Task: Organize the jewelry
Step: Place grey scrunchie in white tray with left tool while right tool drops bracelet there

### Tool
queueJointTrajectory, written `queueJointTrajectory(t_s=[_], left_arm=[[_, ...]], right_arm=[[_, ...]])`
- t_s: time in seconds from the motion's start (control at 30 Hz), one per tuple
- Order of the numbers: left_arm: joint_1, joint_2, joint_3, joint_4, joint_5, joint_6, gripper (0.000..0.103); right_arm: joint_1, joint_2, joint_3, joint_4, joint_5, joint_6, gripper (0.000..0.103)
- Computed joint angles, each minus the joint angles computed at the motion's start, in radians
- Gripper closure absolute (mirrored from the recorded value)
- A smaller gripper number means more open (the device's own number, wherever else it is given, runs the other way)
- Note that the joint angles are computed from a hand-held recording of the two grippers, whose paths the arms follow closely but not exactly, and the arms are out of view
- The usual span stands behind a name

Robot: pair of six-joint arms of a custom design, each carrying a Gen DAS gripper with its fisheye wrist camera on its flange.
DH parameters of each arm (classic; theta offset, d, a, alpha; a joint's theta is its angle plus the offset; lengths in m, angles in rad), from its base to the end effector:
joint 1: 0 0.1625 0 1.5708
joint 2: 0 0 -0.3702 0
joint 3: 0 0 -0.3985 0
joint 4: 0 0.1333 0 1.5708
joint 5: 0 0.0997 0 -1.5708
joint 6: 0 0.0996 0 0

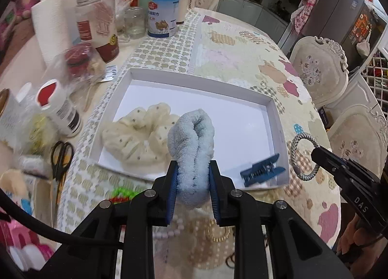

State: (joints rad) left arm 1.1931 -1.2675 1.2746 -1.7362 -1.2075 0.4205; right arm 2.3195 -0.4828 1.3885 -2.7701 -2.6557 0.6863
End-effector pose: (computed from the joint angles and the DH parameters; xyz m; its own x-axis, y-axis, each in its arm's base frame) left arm -0.0726 -0.6405 0.4368 -0.6634 0.6418 -0.3847 0.6956 0.7185 -0.0007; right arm 0.4978 -0.4693 0.0051 -0.8123 0.3435 0.4714 -0.1769 0.6251 -0.7602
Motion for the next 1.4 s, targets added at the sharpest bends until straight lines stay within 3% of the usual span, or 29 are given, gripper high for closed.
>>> queueJointTrajectory(t_s=[0.5,0.93,1.0,1.07,1.13,1.4], left_arm=[[0.017,0.141,-0.036,-0.01,0.033,0.004,0.081],[0.031,0.147,-0.008,-0.032,0.035,-0.002,0.078],[0.031,0.147,-0.01,-0.025,0.036,-0.003,0.072],[0.033,0.149,-0.017,-0.012,0.033,-0.008,0.068],[0.032,0.143,-0.013,-0.019,0.036,-0.01,0.064],[0.015,0.082,0.03,-0.075,0.047,0.013,0.064]], right_arm=[[-0.173,-0.005,-0.035,0.056,0.113,-0.017,0.095],[-0.236,0.006,-0.032,0.081,0.187,-0.012,0.095],[-0.239,0.006,-0.027,0.074,0.192,-0.011,0.092],[-0.238,0.003,-0.022,0.067,0.188,-0.001,0.079],[-0.235,0.0,-0.013,0.041,0.186,-0.005,0.072],[-0.171,-0.014,0.005,-0.01,0.129,0.008,0.065]])
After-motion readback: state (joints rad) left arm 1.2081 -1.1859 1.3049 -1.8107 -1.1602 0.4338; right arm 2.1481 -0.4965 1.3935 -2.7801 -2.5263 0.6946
